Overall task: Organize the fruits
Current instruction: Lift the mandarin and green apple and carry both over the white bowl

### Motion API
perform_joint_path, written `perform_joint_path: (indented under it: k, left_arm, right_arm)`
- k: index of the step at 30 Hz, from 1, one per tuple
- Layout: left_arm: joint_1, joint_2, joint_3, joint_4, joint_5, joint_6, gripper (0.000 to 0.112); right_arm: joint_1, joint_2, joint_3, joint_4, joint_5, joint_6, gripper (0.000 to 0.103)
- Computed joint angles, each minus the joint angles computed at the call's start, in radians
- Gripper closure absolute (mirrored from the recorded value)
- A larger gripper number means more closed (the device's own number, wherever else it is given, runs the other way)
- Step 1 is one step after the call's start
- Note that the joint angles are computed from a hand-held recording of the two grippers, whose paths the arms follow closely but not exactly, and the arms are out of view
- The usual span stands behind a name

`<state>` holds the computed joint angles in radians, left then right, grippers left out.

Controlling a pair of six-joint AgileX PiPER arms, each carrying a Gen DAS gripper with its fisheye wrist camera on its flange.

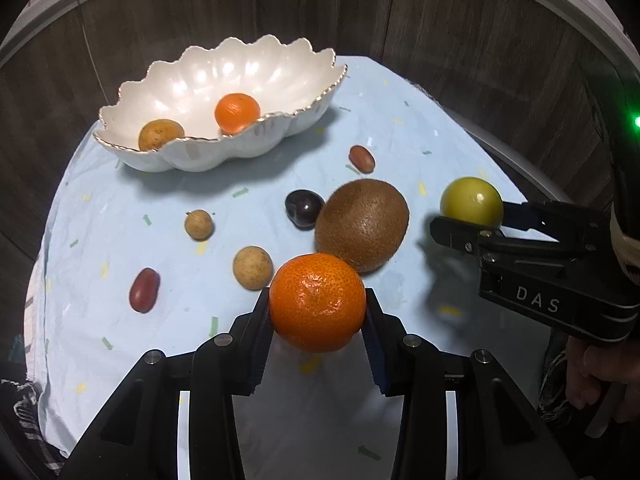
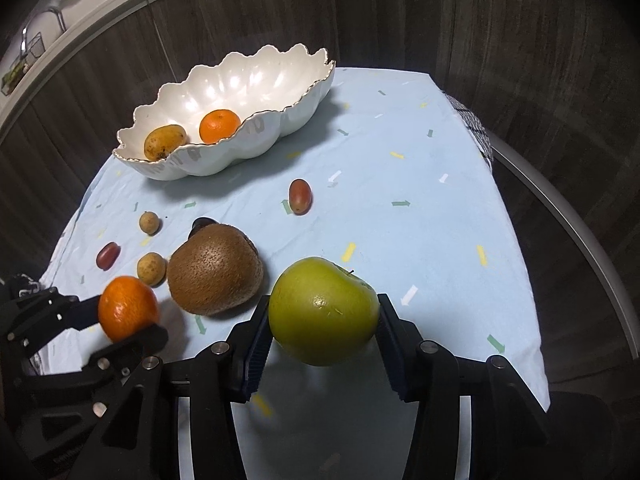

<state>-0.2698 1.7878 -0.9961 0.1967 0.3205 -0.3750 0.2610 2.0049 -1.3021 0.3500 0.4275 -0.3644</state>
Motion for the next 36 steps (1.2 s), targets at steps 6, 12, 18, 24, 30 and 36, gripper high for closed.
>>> perform_joint_path:
  k: [6, 12, 18, 24, 30, 36]
  left_arm:
    - [0.021, -0.029, 0.014, -0.002, -0.008, 0.003, 0.072]
    - [0.059, -0.056, 0.023, -0.057, -0.016, 0.054, 0.072]
    - [0.099, -0.079, 0.026, -0.12, -0.018, 0.125, 0.072]
    - [0.144, -0.089, 0.005, -0.21, -0.009, 0.228, 0.072]
    - [0.19, -0.093, -0.032, -0.277, 0.006, 0.318, 0.072]
    - [0.234, -0.07, -0.103, -0.338, 0.035, 0.402, 0.072]
  right_arm:
    - [0.012, -0.022, 0.012, -0.045, 0.007, 0.054, 0.053]
    - [0.03, -0.038, 0.006, -0.093, 0.02, 0.114, 0.053]
    - [0.058, -0.046, -0.024, -0.148, 0.041, 0.175, 0.053]
    - [0.089, -0.041, -0.087, -0.195, 0.072, 0.226, 0.053]
    - [0.111, -0.024, -0.169, -0.231, 0.109, 0.26, 0.053]
    - [0.132, 0.019, -0.288, -0.251, 0.156, 0.291, 0.053]
